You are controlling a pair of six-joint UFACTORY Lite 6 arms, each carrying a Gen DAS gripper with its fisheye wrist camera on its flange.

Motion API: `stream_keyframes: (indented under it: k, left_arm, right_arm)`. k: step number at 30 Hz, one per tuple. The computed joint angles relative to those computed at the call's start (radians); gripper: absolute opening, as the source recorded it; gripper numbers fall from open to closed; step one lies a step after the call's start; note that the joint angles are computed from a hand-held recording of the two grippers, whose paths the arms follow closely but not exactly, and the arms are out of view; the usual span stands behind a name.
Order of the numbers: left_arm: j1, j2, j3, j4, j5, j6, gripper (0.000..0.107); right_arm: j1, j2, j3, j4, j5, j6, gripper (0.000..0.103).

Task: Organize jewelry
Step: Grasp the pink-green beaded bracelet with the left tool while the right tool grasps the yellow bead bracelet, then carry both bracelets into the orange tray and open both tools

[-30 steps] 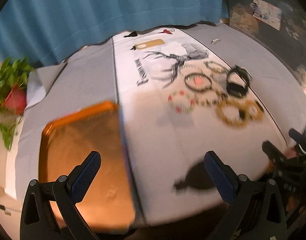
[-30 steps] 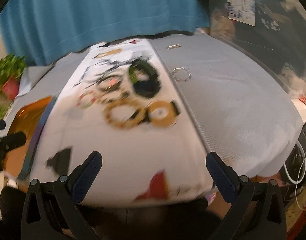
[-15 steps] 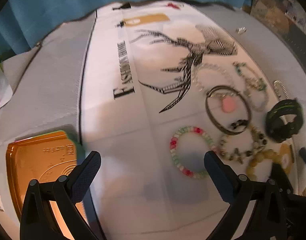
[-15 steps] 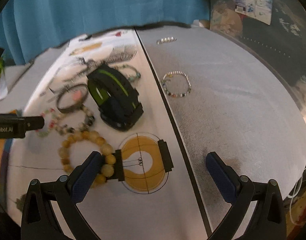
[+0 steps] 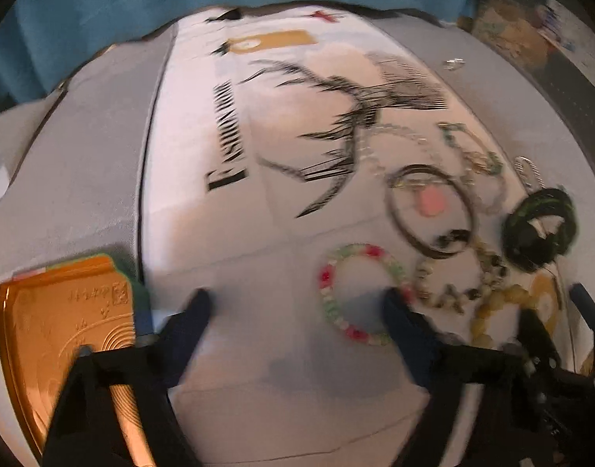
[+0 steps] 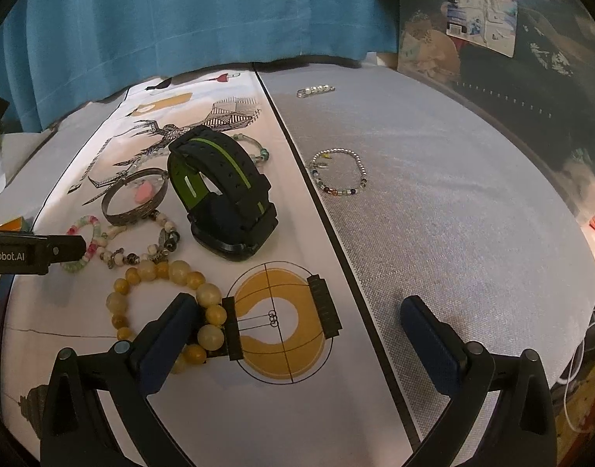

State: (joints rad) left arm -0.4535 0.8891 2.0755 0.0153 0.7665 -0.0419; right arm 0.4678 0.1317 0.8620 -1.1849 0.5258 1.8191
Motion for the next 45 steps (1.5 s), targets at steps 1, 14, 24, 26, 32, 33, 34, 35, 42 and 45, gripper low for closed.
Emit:
stream_keyframes:
  k: [1, 14, 24, 26, 32, 33, 34, 35, 42, 45]
  left_arm:
    - [-0.002, -0.003, 0.000, -0.012, -0.006, 0.027, 0.026]
    - [0.038, -0.370, -0.350, -0.272, -0.084, 0.250, 0.005]
    - [0.103, -0.868, -0.761, -0.254, -0.138, 0.295, 0.005]
    - [0.128, -0.963, -0.839, -0.273, -0.125, 0.321, 0.005]
    - [0.268, -1.281, -1.070, -0.390, -0.025, 0.487, 0.005]
    - [0.293, -1.326, -1.099, -0.401, -0.001, 0.506, 0.005]
    - [0.330, -1.374, -1.130, -0.431, 0.029, 0.544, 0.005]
    - [0.373, -1.422, -1.159, -0.465, 0.060, 0.585, 0.005]
    - [0.835, -1.698, -1.322, -0.674, 0.387, 0.924, 0.005]
    - [1.139, -1.776, -1.363, -0.736, 0.589, 1.131, 0.005]
  right_arm:
    - [0.015, -0.013, -0.003, -0.015, -0.002, 0.000, 0.083]
    - [0.043, -0.279, -0.080, 0.132, -0.001, -0.138, 0.011]
    - [0.274, -0.414, 0.002, 0.211, 0.291, -0.220, 0.011]
    - [0.344, -0.426, 0.020, 0.219, 0.356, -0.207, 0.011]
    - [0.618, -0.399, 0.106, 0.250, 0.557, -0.144, 0.011]
    - [0.652, -0.396, 0.110, 0.254, 0.572, -0.129, 0.011]
    - [0.701, -0.383, 0.126, 0.260, 0.596, -0.109, 0.011]
    - [0.751, -0.367, 0.148, 0.271, 0.623, -0.095, 0.011]
    - [1.019, -0.226, 0.302, 0.298, 0.776, -0.005, 0.011]
    - [1.122, -0.143, 0.387, 0.308, 0.828, 0.030, 0.011]
